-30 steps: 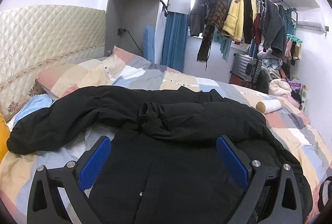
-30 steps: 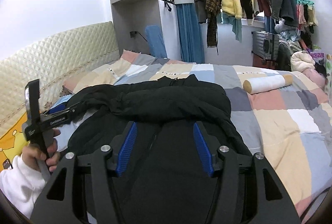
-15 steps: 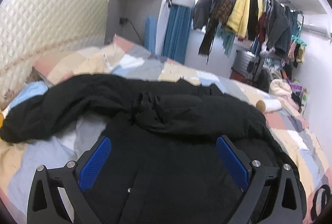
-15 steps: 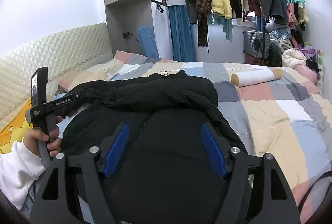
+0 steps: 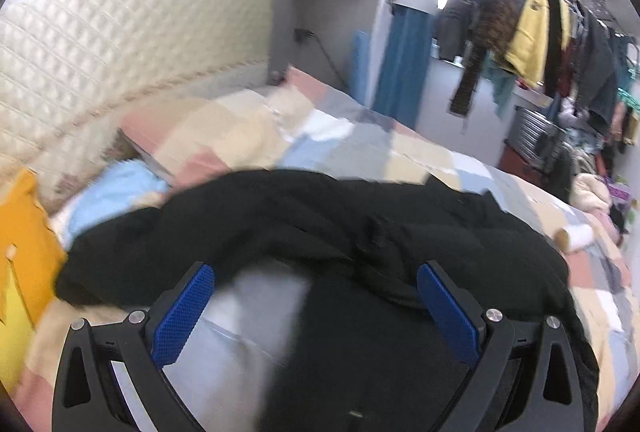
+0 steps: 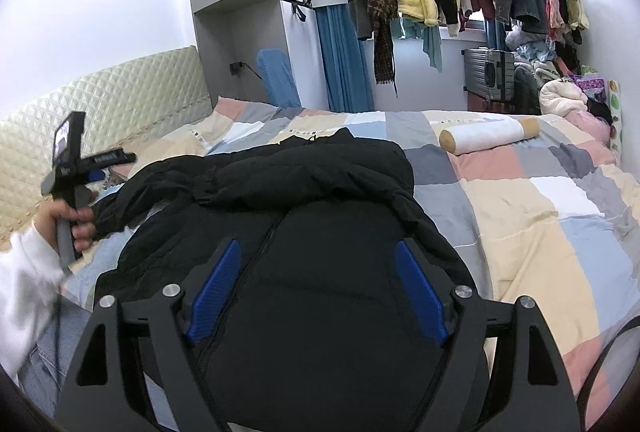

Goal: Fold large clothes
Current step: 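Lower the left tool onto the other sleeve cuff and close it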

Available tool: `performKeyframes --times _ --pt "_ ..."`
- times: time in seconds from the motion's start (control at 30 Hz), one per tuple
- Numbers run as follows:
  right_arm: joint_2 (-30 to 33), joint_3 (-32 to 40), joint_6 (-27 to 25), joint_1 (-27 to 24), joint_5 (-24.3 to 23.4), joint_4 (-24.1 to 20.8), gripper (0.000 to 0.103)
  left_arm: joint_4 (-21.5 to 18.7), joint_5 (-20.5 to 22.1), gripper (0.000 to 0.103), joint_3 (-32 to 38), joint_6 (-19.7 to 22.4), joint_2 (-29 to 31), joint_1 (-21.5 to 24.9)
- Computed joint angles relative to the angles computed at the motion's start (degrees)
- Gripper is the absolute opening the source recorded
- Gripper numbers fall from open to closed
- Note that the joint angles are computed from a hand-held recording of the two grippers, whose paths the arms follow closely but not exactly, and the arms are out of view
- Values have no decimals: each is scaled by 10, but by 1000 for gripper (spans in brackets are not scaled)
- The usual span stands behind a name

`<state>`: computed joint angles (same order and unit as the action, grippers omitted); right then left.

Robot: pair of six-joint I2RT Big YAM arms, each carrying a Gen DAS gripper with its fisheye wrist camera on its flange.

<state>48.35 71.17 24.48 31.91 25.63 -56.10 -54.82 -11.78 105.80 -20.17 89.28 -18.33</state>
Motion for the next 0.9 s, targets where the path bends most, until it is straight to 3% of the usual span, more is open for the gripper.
performKeyframes --times 0.17,0.27,0.4,0.53,0.7,0.9 --pt "6 3 2 -2 -2 -4 84 -34 73 102 27 -34 5 97" --pt "12 6 5 -2 -1 -10 85 -36 147 102 14 -75 2 169" --pt "22 10 8 -2 0 -17 89 -12 236 102 -40 -126 -9 248" --pt "34 17 14 3 6 -23 99 26 331 102 -108 -154 -13 312" --pt "62 36 18 12 19 -44 102 64 397 102 -155 -175 8 347" --pt "103 61 27 25 20 -67 102 102 428 102 -179 -187 29 353"
